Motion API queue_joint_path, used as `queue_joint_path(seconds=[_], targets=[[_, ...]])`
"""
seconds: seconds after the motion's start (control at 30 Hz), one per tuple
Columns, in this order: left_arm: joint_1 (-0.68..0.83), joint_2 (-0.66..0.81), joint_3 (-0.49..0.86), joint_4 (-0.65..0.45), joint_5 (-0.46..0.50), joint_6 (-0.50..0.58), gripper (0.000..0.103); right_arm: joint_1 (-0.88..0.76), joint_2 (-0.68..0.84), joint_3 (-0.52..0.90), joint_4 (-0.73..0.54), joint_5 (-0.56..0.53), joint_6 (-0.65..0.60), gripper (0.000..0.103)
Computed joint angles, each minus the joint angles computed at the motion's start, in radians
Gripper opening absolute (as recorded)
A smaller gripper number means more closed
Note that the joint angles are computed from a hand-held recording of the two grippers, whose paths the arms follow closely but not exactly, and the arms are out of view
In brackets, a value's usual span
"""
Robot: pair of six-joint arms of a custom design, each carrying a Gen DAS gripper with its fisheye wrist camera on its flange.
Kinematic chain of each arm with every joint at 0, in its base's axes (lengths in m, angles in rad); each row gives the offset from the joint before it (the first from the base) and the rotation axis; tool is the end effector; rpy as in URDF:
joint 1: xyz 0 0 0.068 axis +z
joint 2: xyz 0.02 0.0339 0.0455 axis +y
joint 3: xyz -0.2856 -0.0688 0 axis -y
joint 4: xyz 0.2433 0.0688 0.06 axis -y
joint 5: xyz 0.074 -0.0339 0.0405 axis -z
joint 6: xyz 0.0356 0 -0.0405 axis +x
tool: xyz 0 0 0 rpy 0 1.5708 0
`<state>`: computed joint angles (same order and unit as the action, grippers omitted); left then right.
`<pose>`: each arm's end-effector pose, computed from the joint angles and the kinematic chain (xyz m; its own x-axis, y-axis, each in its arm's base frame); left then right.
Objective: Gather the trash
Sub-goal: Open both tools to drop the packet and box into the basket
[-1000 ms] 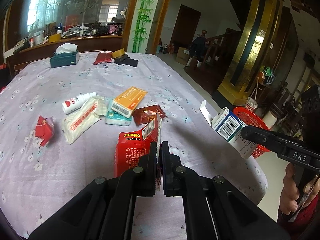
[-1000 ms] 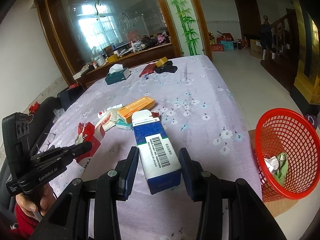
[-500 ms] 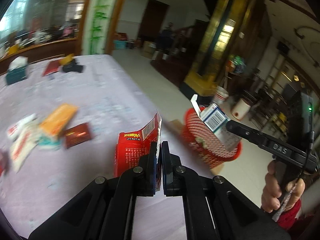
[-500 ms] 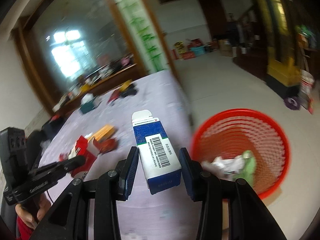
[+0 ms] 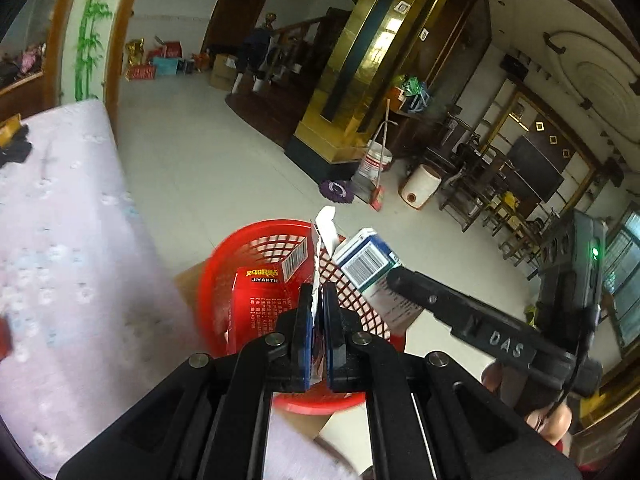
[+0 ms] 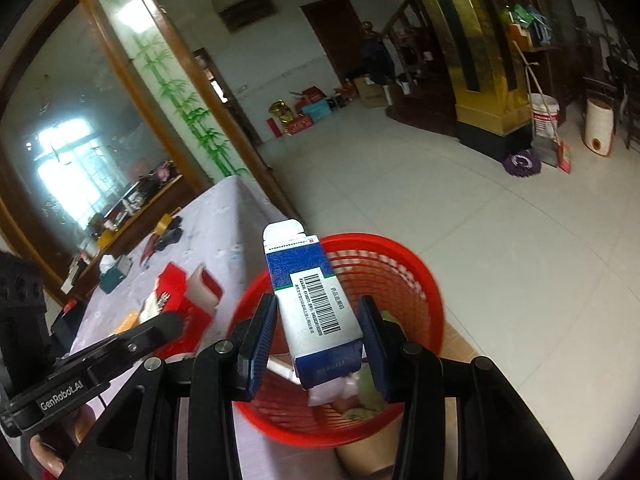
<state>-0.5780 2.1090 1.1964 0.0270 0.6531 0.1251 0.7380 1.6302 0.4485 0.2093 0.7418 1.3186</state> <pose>0.3462 -0.2516 0.1238 -0.5491 0.4765 -0.6866 0.8310 0.3988 -0.3879 0.1947 0.1445 0.1134 -0.3602 0.6374 -0.6811 0.5384 0.7383 0.4062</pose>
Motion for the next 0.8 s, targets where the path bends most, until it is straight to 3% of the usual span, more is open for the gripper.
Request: queue_joint_path(seconds=[0.07, 0.13, 0.2, 0.4, 0.53, 0.8], targets=[[-0.02, 0.022, 0.02, 0.007, -0.012, -0.007, 0.008, -0.029, -0.005, -0.023, 0.013, -0.01, -0.007, 0.048], [-0.029, 0.029, 0.028, 0.003, -0.031, -0.012, 0.031, -0.053, 0.0, -0.021, -0.011, -0.009, -0.003, 0.051], [-0.02, 0.01, -0.01, 0.041, -0.031, -0.024, 0.044, -0.049, -0.014, -0.032, -0.019, 0.003, 0.007, 0.051], [0.057, -0.069, -0.111, 0.065, -0.018, 0.008, 0.045, 0.0, -0.039, -0.015, -0.084, 0.047, 0.041, 0.051], [0.157, -0.133, -0.203, 0.082, -0.024, 0.06, 0.055, 0.038, -0.015, 0.044, -0.094, 0.045, 0.001, 0.052], [0.414, -0.187, -0.277, 0.07, 0.002, 0.132, 0.06, 0.051, 0.202, 0.282, -0.011, -0.094, -0.185, 0.056]])
